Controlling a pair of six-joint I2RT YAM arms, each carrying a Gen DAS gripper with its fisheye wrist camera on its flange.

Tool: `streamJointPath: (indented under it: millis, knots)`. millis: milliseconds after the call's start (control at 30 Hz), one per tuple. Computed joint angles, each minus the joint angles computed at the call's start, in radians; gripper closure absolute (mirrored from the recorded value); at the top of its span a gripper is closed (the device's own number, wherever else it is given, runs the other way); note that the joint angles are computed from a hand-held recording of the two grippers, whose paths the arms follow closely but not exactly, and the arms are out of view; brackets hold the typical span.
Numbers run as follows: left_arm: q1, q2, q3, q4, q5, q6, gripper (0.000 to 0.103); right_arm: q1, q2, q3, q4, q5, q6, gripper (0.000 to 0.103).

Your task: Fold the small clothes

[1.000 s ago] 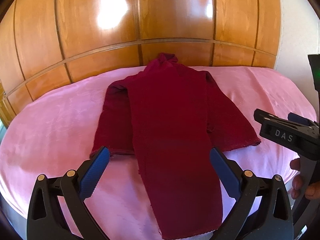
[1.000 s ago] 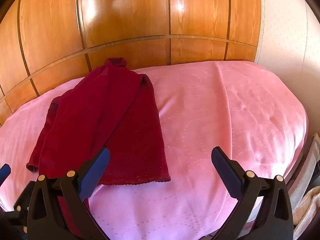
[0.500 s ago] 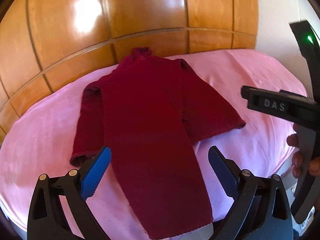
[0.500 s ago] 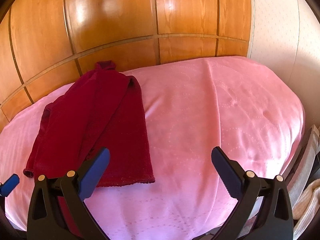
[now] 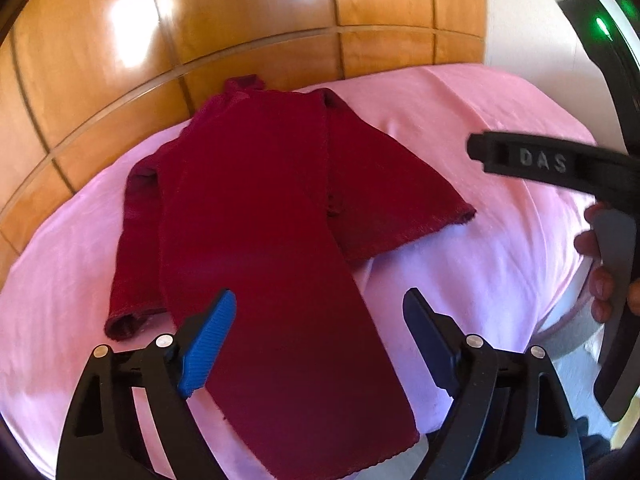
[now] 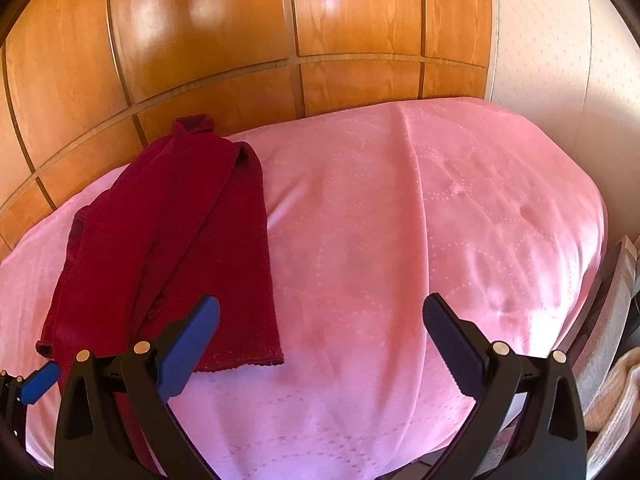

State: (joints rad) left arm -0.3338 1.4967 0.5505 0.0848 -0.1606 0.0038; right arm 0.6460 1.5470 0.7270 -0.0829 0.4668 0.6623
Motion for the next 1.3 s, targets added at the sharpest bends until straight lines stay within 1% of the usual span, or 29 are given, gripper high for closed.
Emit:
streamJointPath:
  millis: [33,100,133,167,200,233,300,367,400,433,533,600,633,700,767,800,833,867,933,1000,1033,1067,1100,1133,1167,1200,1233,1267,1300]
  knots:
    - [-0.008,0.009,-0.002,0.004,0.006,0.022,0.027,-0.001,0.003,0.002,-0.001,-0.001,0.000,0.002]
    - [-0.030,0.041,0.000,0.021,-0.016,0.049,0.029,-0.003,0.010,0.005,-0.003,-0.004,0.001,0.002]
    - [-0.033,0.056,0.000,0.029,-0.016,0.059,0.034,-0.004,0.013,0.007,-0.003,-0.005,0.000,0.002]
    - [-0.037,0.093,0.009,0.034,-0.018,0.072,0.045,-0.005,0.018,0.009,-0.005,-0.008,-0.001,0.002]
    - [-0.041,0.135,0.021,0.038,-0.032,0.083,0.048,-0.006,0.021,0.011,-0.008,-0.009,-0.003,0.002]
    - [-0.048,0.170,0.023,0.057,-0.053,0.096,0.049,-0.006,0.024,0.014,-0.011,-0.010,-0.003,0.002]
    - [-0.061,0.204,-0.018,0.160,-0.082,0.133,0.056,-0.008,0.026,0.017,-0.016,-0.012,-0.006,0.002]
    - [-0.064,0.175,-0.048,0.190,-0.111,0.138,0.093,-0.007,0.022,0.014,-0.011,-0.019,-0.019,0.002]
    - [-0.041,0.141,-0.056,0.174,-0.079,0.131,0.093,-0.007,0.018,0.010,-0.005,-0.027,-0.027,0.002]
    - [0.030,0.072,-0.060,0.123,0.041,0.119,0.094,-0.008,0.012,0.002,0.007,-0.037,-0.038,0.002]
    - [0.187,-0.067,-0.057,0.019,0.249,0.103,0.095,-0.002,0.006,-0.005,0.033,-0.058,-0.069,0.002]
    - [0.376,-0.171,-0.024,-0.087,0.465,0.090,0.095,0.003,0.022,0.003,0.054,-0.095,-0.091,0.002]
    - [0.441,-0.193,-0.005,-0.119,0.534,0.083,0.095,0.008,0.029,0.007,0.060,-0.110,-0.094,0.002]
    - [0.628,-0.226,0.061,-0.187,0.689,0.073,0.095,0.011,0.058,0.029,0.084,-0.181,-0.118,0.002]
    - [0.786,-0.200,0.154,-0.224,0.779,0.061,0.095,0.013,0.103,0.077,0.093,-0.265,-0.146,0.008]
    - [0.853,-0.170,0.204,-0.229,0.801,0.052,0.095,0.018,0.133,0.115,0.090,-0.305,-0.162,0.014]
    - [0.904,-0.134,0.259,-0.228,0.796,0.037,0.095,0.023,0.162,0.149,0.086,-0.337,-0.175,0.018]
    - [0.957,-0.078,0.333,-0.213,0.753,0.023,0.095,0.029,0.188,0.180,0.082,-0.356,-0.185,0.020]
    - [1.028,0.069,0.503,-0.194,0.640,-0.025,0.095,0.040,0.259,0.264,0.056,-0.398,-0.209,0.023]
    - [1.074,0.248,0.715,-0.234,0.522,-0.110,0.093,0.034,0.345,0.356,0.012,-0.438,-0.205,0.023]
    - [1.089,0.324,0.811,-0.269,0.472,-0.140,0.085,0.028,0.381,0.391,-0.001,-0.459,-0.198,0.023]
    - [1.100,0.402,0.908,-0.305,0.410,-0.180,0.080,0.022,0.431,0.443,-0.030,-0.480,-0.188,0.023]
    - [1.107,0.439,0.955,-0.330,0.382,-0.204,0.080,0.019,0.472,0.484,-0.057,-0.498,-0.178,0.027]
    - [1.115,0.453,0.954,-0.316,0.379,-0.226,0.080,0.018,0.495,0.505,-0.067,-0.510,-0.176,0.033]
    - [1.123,0.433,0.902,-0.287,0.396,-0.221,0.076,0.020,0.518,0.522,-0.075,-0.514,-0.179,0.035]
    - [1.120,0.432,0.877,-0.272,0.407,-0.212,0.070,0.027,0.531,0.533,-0.075,-0.502,-0.194,0.042]
    - [1.106,0.410,0.807,-0.245,0.415,-0.193,0.060,0.035,0.538,0.540,-0.075,-0.487,-0.220,0.051]
    - [1.091,0.385,0.733,-0.224,0.425,-0.171,0.059,0.049,0.538,0.541,-0.070,-0.458,-0.256,0.057]
    - [1.078,0.382,0.690,-0.219,0.445,-0.146,0.059,0.056,0.532,0.539,-0.065,-0.447,-0.277,0.075]
